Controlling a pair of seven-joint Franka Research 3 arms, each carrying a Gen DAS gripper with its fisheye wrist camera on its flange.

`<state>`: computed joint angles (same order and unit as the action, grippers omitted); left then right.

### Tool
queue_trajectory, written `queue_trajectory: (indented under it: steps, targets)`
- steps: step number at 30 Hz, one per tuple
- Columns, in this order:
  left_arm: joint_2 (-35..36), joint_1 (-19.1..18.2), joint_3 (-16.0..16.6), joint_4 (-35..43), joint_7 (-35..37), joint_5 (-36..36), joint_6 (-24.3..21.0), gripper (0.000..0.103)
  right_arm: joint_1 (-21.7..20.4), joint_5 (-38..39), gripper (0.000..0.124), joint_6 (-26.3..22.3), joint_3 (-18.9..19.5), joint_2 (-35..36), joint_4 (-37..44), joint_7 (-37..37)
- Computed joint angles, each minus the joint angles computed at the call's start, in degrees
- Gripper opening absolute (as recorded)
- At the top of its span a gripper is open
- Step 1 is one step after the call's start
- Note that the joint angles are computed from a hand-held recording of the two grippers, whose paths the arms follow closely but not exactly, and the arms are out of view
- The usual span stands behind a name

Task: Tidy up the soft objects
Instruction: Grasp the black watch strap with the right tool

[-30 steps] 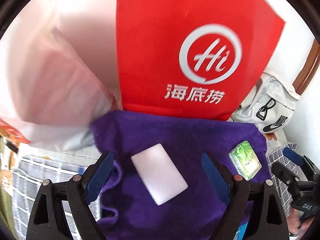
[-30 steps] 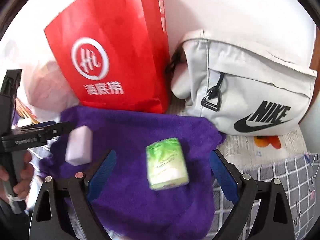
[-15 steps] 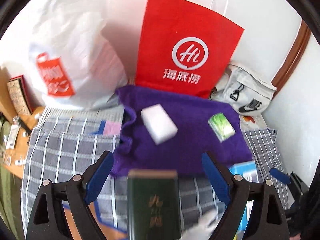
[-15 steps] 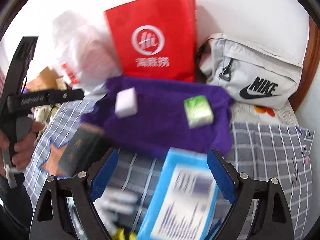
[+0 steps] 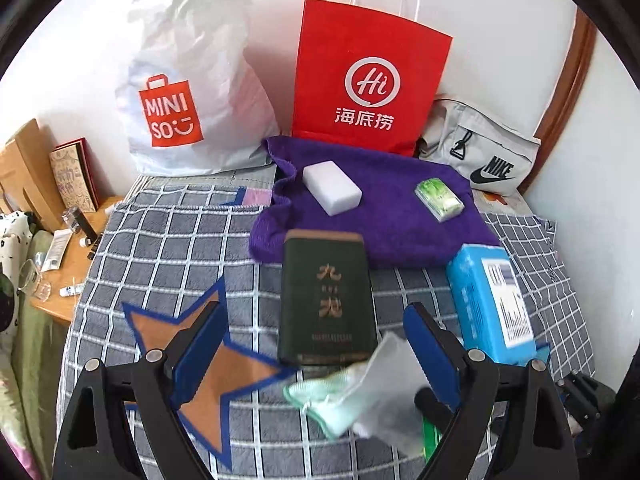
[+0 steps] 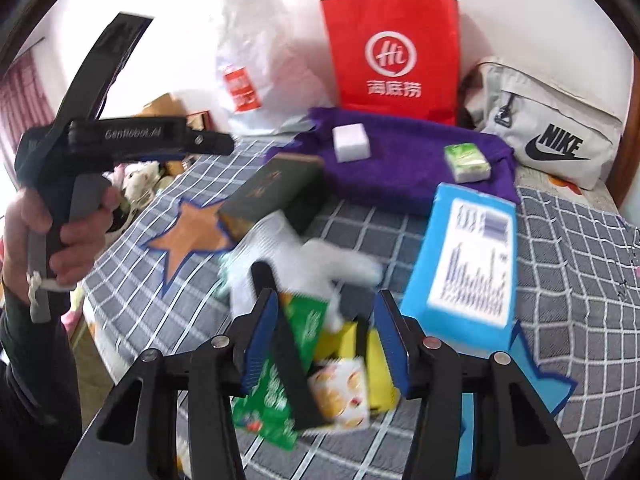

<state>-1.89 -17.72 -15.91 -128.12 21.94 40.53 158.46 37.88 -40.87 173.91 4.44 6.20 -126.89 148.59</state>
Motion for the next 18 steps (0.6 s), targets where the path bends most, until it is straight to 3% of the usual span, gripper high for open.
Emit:
queue_trajectory:
  steps: [5,14,15,16,18]
  targets:
    - [-3.0,0.3,-0.6,-5.0,-5.4,2.4,2.7,0.089,1.9,-2.9,0.044,-3.9,0.3,1.5,0.9,0.1]
    - [-5.9,1.4,-1.8,-10.3,-6.5,1.8,5.4,0.089,4.3,-6.6,0.041,-9.3,0.4,5.5,4.3,1.4]
    - [-6.2,1.5,-1.8,-10.7,-6.5,1.6,5.7,0.089,4.2,-6.5,0.038,-8.2,0.4,5.9,4.5,0.7]
    - [-6.3,1.6,-2.0,-10.9,-6.6,1.5,5.8,0.089,4.6,-7.1,0.02,-7.7,-0.1,6.3,4.7,0.9]
    - [-6.5,1.7,-2.1,-11.5,-6.5,1.1,6.1,0.089,5.6,-8.9,0.019,-8.0,-1.2,5.9,4.7,2.5]
